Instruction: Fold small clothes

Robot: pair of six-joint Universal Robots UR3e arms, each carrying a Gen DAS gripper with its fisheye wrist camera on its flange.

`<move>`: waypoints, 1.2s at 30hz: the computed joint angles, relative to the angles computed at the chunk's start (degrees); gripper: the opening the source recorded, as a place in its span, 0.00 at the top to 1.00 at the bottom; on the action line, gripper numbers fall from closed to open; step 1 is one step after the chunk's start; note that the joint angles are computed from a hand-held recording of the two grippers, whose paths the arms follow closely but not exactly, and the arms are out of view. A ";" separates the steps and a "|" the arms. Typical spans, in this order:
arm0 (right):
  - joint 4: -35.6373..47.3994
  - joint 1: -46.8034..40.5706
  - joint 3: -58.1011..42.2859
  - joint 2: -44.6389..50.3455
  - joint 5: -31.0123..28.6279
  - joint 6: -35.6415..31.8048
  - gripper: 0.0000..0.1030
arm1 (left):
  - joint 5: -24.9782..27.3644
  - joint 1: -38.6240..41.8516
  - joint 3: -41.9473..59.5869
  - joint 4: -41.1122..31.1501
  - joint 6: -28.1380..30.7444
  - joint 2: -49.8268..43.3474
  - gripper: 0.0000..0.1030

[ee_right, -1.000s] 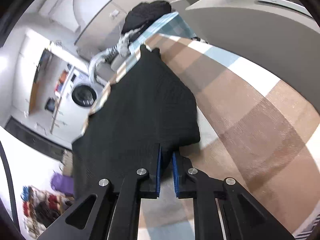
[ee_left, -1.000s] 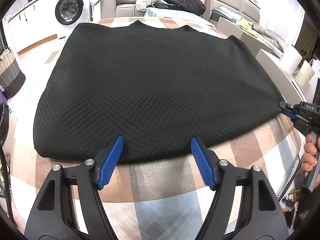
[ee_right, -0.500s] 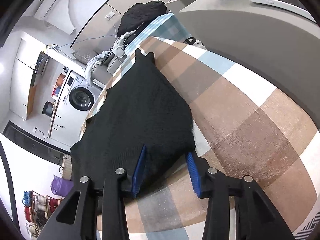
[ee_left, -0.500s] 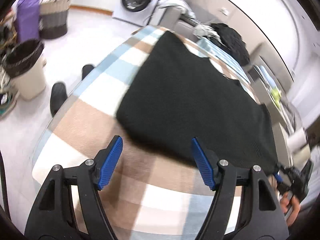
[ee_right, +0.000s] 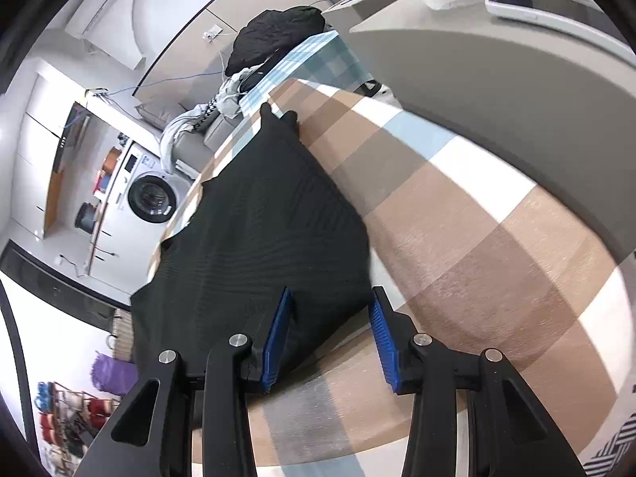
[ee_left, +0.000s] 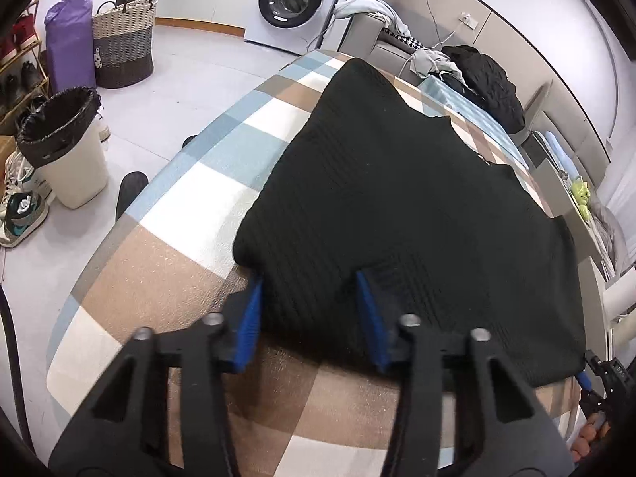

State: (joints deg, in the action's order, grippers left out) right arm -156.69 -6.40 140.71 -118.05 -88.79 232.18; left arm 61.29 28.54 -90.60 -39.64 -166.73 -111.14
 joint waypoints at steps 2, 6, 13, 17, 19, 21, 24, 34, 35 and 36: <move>-0.96 -0.40 0.85 -0.25 -0.15 -0.05 0.59 | -1.47 0.46 0.52 -1.02 0.74 -0.52 0.78; -5.17 0.63 -0.02 4.11 -1.58 -0.80 0.59 | -1.37 0.46 -0.27 -0.20 1.74 0.03 0.81; -6.12 5.65 -2.78 8.13 -6.41 -2.14 0.87 | -3.95 3.18 -5.56 -0.62 4.91 4.68 0.83; -3.85 6.59 -1.49 4.22 -7.07 -2.68 0.87 | -5.81 5.63 -10.41 -0.89 7.79 9.08 0.83; -2.87 6.65 0.27 1.03 -6.79 -2.52 0.87 | -6.75 7.11 -13.26 -1.22 9.77 11.83 0.83; -1.72 7.20 1.84 -1.95 -6.82 -2.52 0.87 | -7.66 8.66 -16.16 -1.79 12.08 14.72 0.83; 0.80 9.34 3.30 -5.69 -8.36 -2.45 0.87 | -9.31 11.87 -20.86 -4.07 17.28 19.99 0.83; 5.01 19.66 4.64 -11.25 -15.95 0.58 0.87 | -16.89 24.48 -27.78 -22.64 34.25 34.73 0.83; 5.20 18.57 5.18 -12.35 -15.01 0.14 0.87 | -17.11 25.29 -27.84 -24.58 35.63 35.80 0.83; 5.18 17.48 5.89 -13.36 -13.97 -0.27 0.87 | -17.17 25.48 -27.81 -25.02 36.09 35.99 0.83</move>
